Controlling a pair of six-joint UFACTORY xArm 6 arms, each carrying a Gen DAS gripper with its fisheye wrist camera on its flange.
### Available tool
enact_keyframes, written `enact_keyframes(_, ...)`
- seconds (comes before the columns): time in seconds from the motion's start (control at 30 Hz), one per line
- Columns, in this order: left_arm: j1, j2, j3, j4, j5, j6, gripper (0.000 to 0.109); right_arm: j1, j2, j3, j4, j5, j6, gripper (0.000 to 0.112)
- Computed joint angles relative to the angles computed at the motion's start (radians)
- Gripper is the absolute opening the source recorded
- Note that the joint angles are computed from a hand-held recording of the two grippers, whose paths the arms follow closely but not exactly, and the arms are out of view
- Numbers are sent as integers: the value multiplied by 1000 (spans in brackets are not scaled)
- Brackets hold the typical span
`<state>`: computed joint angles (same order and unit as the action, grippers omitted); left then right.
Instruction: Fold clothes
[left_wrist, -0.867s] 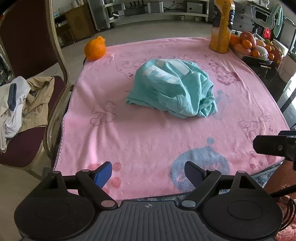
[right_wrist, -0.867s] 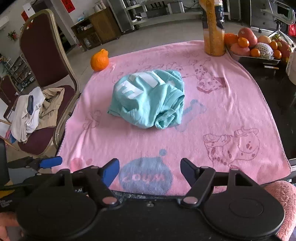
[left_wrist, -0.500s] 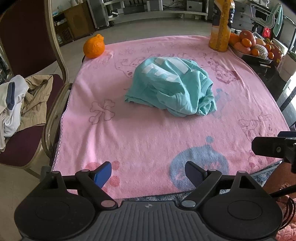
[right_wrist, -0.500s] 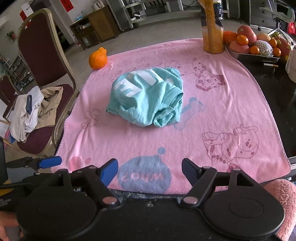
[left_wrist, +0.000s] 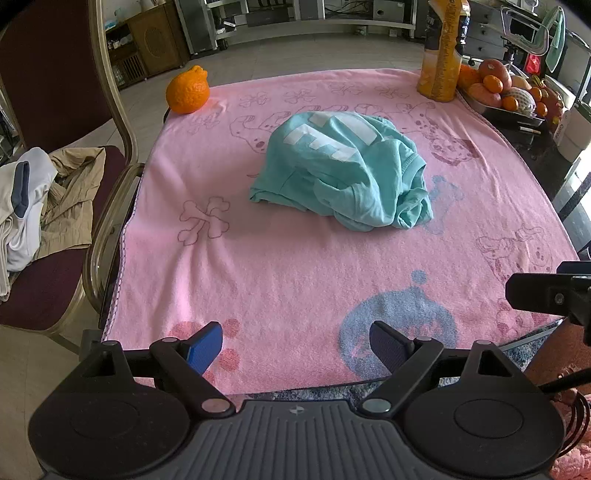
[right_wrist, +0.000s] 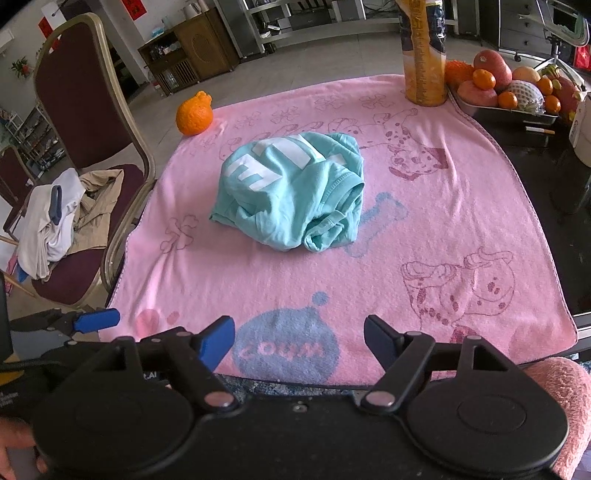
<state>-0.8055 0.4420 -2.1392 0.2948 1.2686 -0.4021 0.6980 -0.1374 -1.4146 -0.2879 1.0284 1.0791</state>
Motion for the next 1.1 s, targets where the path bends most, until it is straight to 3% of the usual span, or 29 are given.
enact_keyframes(1.1, -2, -1, 1, 3, 6, -11, 88, 1, 5, -5, 9, 11, -10, 77)
